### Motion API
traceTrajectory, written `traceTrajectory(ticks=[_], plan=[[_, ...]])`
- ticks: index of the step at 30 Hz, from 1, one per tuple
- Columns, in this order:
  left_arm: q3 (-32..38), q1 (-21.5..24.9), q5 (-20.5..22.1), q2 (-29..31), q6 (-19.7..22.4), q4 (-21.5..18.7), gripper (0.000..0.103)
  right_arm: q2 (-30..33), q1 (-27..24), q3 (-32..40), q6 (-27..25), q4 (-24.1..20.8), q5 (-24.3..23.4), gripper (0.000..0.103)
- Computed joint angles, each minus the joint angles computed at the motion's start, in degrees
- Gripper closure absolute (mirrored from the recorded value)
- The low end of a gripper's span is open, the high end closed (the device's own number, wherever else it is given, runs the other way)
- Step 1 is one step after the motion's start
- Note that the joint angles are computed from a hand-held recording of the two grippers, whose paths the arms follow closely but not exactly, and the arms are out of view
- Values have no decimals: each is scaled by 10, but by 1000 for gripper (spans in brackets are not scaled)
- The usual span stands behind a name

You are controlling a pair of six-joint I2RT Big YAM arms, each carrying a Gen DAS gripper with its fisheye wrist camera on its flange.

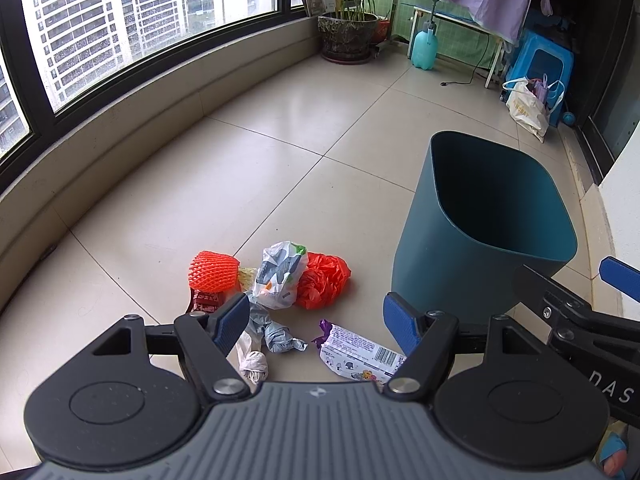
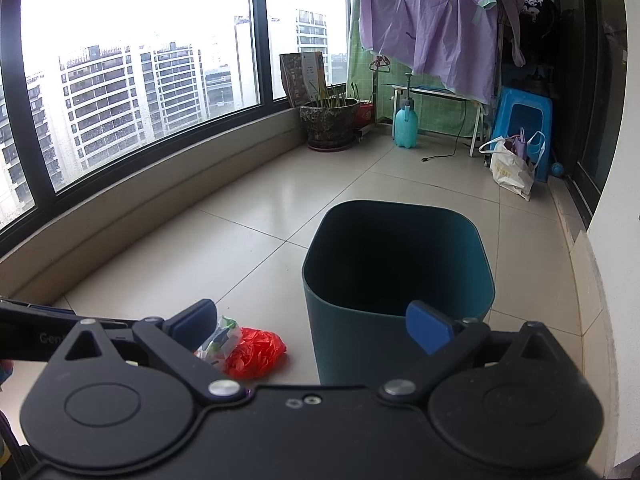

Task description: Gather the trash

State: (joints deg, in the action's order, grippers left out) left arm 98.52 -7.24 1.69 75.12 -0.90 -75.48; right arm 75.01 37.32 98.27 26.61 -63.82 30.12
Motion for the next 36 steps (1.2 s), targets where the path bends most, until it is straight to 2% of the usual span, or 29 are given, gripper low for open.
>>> traceTrajectory(ticks=[13,18,22,25,29,32,36], plan=[[1,2,0,1,-2,-4,30,3,0,5,1,-5,0,3],[5,7,-1,8,-11,-13,30,12,-2,23,7,-25,-1,5],[-7,7,-11,7,-4,-3,30,21,-15,57,5,-50,-17,4],[-5,8,-11,16,-4,-5,30,33,-47,97,-2,-72,-51,4],[-14,7,-14,24,8,3,30,60,-99,157,-44,-107,-56,5],[-18,3,-17,35,7,3,30,79,-142,183,-81,-116,-66,6],[-7,1,-8,61,0,-14,30,110,-198,202,-79,-138,-87,16]])
